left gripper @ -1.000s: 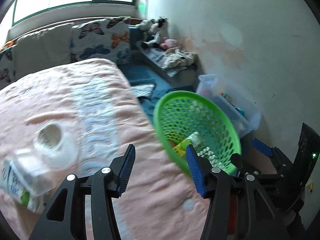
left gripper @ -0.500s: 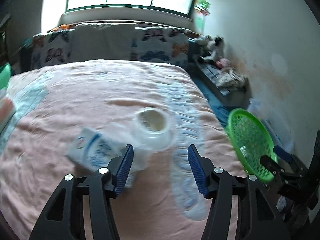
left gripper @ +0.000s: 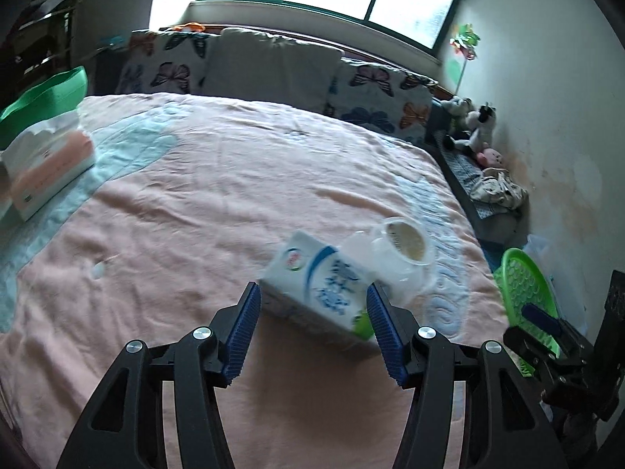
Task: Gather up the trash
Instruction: 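Move both grippers back to the bed toward the jelly cup and clear box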
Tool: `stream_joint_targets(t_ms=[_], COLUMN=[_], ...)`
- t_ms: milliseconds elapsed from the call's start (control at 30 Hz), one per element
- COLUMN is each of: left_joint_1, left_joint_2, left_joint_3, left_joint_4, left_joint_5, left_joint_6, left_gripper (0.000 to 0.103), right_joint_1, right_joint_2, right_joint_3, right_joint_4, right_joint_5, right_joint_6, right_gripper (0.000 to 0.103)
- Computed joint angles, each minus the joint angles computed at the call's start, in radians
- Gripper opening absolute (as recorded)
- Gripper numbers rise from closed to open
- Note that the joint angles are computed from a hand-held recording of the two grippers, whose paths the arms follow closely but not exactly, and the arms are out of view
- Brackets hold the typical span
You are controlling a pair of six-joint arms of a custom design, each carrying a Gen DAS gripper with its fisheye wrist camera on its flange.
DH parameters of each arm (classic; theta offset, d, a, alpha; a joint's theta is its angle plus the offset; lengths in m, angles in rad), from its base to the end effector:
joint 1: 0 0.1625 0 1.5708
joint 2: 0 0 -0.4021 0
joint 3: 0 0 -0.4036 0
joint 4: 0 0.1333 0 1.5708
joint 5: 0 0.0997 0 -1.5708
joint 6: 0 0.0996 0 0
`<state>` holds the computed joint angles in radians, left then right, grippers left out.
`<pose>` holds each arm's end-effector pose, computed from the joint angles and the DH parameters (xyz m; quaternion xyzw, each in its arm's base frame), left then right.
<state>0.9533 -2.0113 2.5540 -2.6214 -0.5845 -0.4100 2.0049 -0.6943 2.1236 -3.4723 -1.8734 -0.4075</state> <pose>0.0097 -0.3601 0.3182 -0.0300 0.8603 -0.4179 0.2903 0.3034 -0.4082 -0.0191 0.3604 -0.8917 0.2332 0.1435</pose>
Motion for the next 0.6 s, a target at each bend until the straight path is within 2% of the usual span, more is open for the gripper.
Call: stream_joint_targets(t_ms=[67,300,600], left_joint_1=[0.007,0.033,0.070], left_joint_2=[-0.016,-0.066,-0.070], left_joint_3=[0.002,0.007,-0.001], left_joint_4=[0.013,0.054,0.052], left_joint_5=[0.003,-0.009,-0.033], left_joint_6=[-0.008,-0.025,-0.017], left_gripper=[0.055,0.055,0.055], right_joint_1=[0.012,0.023,0.032], right_joint_2=[0.027,0.085,0.178], right_joint_3=[-0.036,-0.147,-0.283], right_joint_4=[0.020,0.117,0.216], right_joint_5=[-0.007,0.016,-0.005], right_joint_6=[-0.009,-0.018,-0.057], right_gripper=[0.098,0.087,0.081])
